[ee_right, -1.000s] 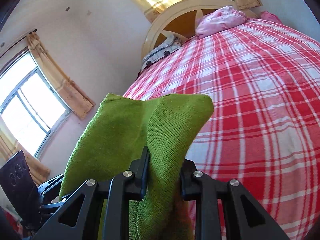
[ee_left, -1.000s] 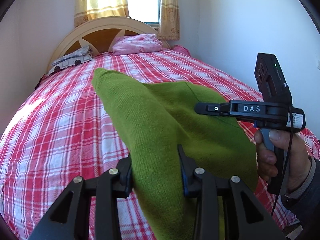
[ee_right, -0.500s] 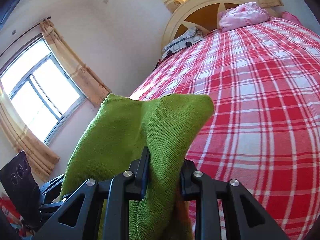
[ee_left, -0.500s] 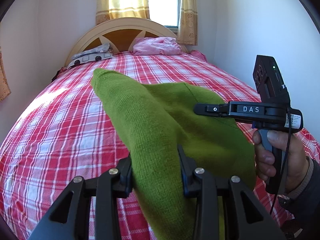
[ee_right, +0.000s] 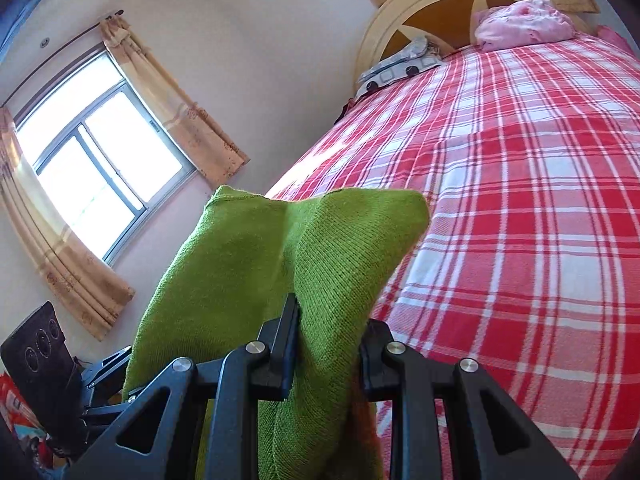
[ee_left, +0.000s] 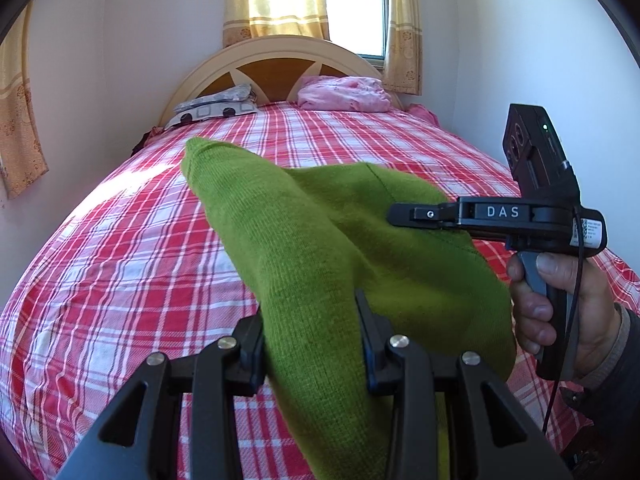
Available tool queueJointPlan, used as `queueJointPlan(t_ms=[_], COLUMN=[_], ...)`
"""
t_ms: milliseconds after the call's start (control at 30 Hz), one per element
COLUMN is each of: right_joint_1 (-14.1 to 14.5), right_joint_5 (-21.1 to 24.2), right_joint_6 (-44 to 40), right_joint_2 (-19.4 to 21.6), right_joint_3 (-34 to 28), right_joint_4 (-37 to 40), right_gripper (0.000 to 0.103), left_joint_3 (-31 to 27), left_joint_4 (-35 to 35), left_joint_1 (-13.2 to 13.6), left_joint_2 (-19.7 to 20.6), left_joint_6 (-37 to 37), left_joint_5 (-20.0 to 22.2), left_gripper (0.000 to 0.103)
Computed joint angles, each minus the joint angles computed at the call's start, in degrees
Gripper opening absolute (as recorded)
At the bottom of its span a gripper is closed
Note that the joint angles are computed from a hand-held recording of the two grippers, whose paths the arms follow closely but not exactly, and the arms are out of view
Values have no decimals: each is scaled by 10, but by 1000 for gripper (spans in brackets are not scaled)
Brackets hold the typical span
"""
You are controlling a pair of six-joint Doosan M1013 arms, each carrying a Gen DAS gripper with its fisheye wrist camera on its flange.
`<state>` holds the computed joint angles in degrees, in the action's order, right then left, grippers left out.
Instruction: Fold small clothes
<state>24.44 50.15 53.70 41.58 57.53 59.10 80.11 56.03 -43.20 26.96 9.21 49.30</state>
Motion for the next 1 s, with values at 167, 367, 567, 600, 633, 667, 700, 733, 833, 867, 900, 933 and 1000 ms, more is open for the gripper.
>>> queueJointPlan(t_ms=[167,367,567,600,633,667,700,733,833,867,900,933,1000], right_joint_1=[14,33,48,50,53,55,58,60,68,70,72,75,79], right_joint_5=[18,27,46,49,53,57,60,64,78,84,89,93,101], right_joint_6=[2,8,17,18,20,23,25,29,39,44,47,50,58], right_joint_2=[6,12,23,25,27,30,32,35,47,51,54,58,65], right_joint_3=[-13,-20,-40,-43,-48,-53,-57,-62,-80,-86,-91,-97,-109], right_joint_4=[-11,-18,-35,-37,-41,-45,-48,-52,-64,-67,-70,-75,-82], right_gripper=[25,25,25,25,25,25,25,25,25,25,25,25,25], left_joint_3=[26,52,78,82,86,90,94,97,108,112,117,122,131], left_joint_4=[0,7,8,8,8,9,10,9,6,5,3,0,-3], left_joint_1=[0,-1,-2,-2,-2,-2,-3,-3,-2,-2,-1,0,2], left_joint_2=[-16,-32,-47,-50,-52,-53,-55,-57,-62,-64,-66,-69,-73], left_joint_6=[-15,-38,-64,-70,-74,-78,-83,-86,-98,-103,-109,-115,-123], left_joint_5=[9,27,37,36,37,39,41,43,45,44,42,38,35], left_gripper=[38,38,38,38,38,38,38,38,38,38,38,38,38])
